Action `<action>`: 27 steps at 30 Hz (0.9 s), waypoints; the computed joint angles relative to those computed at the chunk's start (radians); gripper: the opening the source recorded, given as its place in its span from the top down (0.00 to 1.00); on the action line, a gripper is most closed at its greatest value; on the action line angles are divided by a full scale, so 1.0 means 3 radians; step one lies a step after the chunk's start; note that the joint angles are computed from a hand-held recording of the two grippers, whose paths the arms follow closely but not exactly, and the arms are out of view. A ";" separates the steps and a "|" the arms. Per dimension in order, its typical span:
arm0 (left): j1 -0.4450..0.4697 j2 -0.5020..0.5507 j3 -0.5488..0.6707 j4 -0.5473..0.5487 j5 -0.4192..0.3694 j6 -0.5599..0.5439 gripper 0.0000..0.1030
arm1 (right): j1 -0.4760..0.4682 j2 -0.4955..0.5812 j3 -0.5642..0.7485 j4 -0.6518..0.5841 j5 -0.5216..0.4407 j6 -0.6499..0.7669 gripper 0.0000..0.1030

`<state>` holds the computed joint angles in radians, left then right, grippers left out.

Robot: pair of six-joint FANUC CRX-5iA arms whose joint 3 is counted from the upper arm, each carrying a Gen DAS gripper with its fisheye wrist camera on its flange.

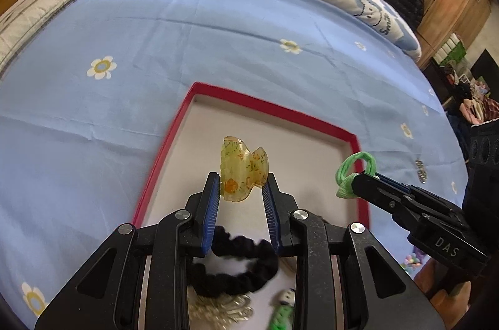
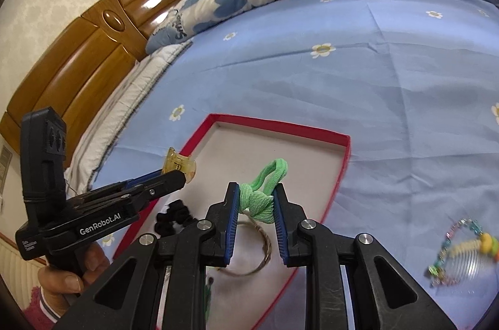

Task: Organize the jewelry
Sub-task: 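Carry the yellow clip and green bow into the box and release them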

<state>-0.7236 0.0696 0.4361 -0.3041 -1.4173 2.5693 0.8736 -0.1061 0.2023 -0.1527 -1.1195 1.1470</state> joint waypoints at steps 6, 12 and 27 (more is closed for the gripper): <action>0.0070 0.0003 -0.0101 0.0070 0.0037 -0.0021 0.75 | -0.0010 0.0164 0.0087 -0.0037 -0.0092 0.0045 0.79; 0.0125 0.0015 -0.0132 0.0148 0.0029 -0.0048 0.75 | 0.0007 0.0268 0.0133 -0.0020 -0.0175 0.0078 0.77; 0.0161 0.0181 0.0028 0.0236 -0.0187 -0.0151 0.74 | 0.0040 0.0341 0.0151 0.0058 -0.0257 0.0104 0.72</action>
